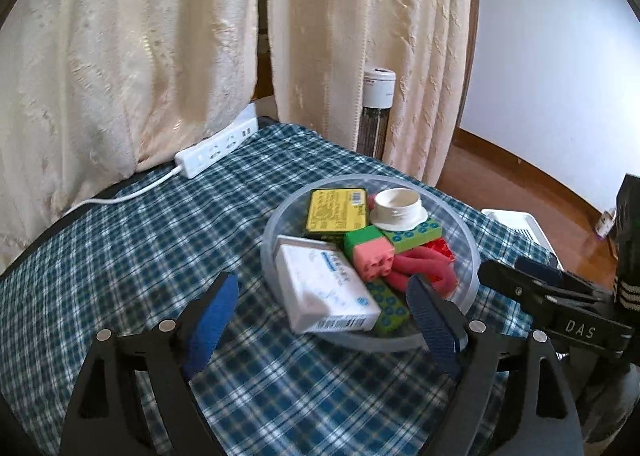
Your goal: Organize objects
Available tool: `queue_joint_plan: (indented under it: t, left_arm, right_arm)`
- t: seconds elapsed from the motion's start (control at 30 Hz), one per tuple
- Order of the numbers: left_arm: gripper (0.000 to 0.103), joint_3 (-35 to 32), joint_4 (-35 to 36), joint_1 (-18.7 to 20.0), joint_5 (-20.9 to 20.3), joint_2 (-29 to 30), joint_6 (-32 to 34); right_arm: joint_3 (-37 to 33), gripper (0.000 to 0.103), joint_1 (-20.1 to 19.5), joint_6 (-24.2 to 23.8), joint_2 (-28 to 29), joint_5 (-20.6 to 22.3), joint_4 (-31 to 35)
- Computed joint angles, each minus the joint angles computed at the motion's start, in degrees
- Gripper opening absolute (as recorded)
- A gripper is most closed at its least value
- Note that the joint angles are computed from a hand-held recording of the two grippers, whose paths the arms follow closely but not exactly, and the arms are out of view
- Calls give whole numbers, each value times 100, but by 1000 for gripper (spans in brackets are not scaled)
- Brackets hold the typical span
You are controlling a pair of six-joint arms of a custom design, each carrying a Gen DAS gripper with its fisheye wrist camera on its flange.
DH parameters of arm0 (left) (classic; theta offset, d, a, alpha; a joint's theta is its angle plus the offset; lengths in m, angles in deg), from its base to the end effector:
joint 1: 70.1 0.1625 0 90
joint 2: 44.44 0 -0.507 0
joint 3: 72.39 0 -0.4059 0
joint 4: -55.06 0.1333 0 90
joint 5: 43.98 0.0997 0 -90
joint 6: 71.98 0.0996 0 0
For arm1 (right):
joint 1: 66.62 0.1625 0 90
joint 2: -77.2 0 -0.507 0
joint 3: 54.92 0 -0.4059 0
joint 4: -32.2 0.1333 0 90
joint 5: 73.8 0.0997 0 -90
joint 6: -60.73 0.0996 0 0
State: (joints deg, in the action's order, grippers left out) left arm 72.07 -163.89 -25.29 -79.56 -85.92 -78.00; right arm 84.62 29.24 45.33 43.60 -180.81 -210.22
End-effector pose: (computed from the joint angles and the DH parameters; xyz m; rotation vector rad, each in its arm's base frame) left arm -0.1354 -0.4365 0.0943 0.5102 2.2415 -0.9819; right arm 0.1494 -0.4356 0.0595 0.3137 -2.5713 1.0741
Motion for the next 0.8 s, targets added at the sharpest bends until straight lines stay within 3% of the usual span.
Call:
queue_joint_plan:
  t: [0.1, 0.33, 0.6, 0.8]
  left_arm:
    - [87, 155, -205, -34, 135, -17, -81]
    - [87, 320, -543, -216, 886, 106, -106]
    - [88, 366, -364, -227, 869, -15, -309]
    - [91, 383, -316, -249, 809, -30, -358]
  right_arm:
    - [40, 96, 116, 66, 84, -100, -30]
    - [-28, 102, 552, -157, 337, -474, -442]
    - [-216, 102, 1004, -880, 622, -1166, -893]
    - [-202, 102, 990, -1036, 636, -1205, -899]
